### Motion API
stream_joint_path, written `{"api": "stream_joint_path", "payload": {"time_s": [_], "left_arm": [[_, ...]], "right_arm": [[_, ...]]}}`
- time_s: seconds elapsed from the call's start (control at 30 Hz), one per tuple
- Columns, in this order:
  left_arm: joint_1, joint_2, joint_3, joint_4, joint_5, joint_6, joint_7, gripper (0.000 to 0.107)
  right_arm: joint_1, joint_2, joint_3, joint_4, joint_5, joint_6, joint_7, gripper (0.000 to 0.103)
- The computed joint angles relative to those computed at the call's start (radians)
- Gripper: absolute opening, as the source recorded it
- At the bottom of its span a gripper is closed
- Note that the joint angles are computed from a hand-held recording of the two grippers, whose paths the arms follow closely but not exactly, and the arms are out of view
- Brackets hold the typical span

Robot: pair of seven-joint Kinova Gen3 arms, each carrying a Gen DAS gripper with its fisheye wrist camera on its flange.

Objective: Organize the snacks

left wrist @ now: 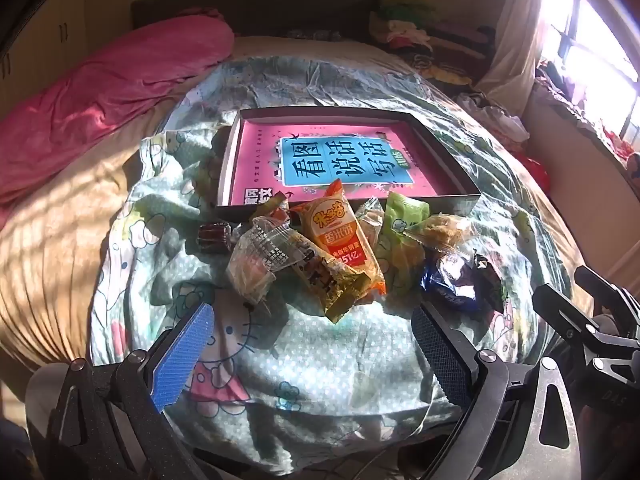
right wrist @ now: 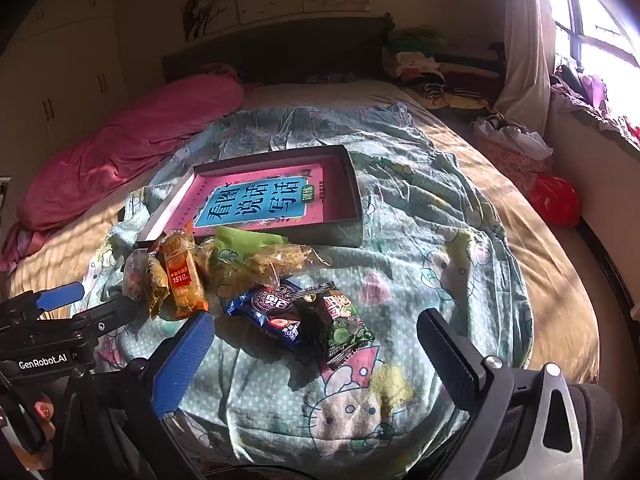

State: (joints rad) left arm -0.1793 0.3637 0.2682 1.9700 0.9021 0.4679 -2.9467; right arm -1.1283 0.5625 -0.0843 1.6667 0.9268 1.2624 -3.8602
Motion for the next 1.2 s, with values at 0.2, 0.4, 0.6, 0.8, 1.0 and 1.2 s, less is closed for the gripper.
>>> {"api": "stream_joint_path", "payload": {"time_s": [0.2, 0.4, 0.6, 0.8, 1.0, 1.2], "left_arm": [[0.003, -0.002, -0.003, 0.0, 0.002, -0.003, 0.004, 0.099], [-0.005, 0.007, 0.01, 0.002, 0.016, -0.013, -0.01, 0.099], [-0.001, 0.006, 0.002, -0.003, -0.006, -0.005, 0.011, 0.099], [-0.005, 0.009, 0.009, -0.001, 0.003, -0.013, 0.001, 0.099], [-0.004, 0.01, 0.01, 0.001, 0.002, -0.018, 0.005, 0.099], [0.001, 0.034, -0.005, -0.028, -0.036, -0.016, 0.06, 0.099]], "right_arm": [[0.0, -0.001, -0.001, 0.002, 0.0, -0.001, -0.002, 0.102], [0.0, 0.003, 0.001, 0.002, 0.002, -0.005, -0.005, 0.102], [-0.001, 0.001, 0.0, 0.004, 0.001, -0.002, -0.006, 0.102], [0.001, 0.003, 0.001, 0.007, 0.003, -0.007, -0.01, 0.102], [0.003, -0.002, -0.002, 0.011, -0.004, -0.013, -0.016, 0.102], [0.021, -0.012, 0.0, 0.046, -0.01, -0.055, -0.054, 0.102]]}}
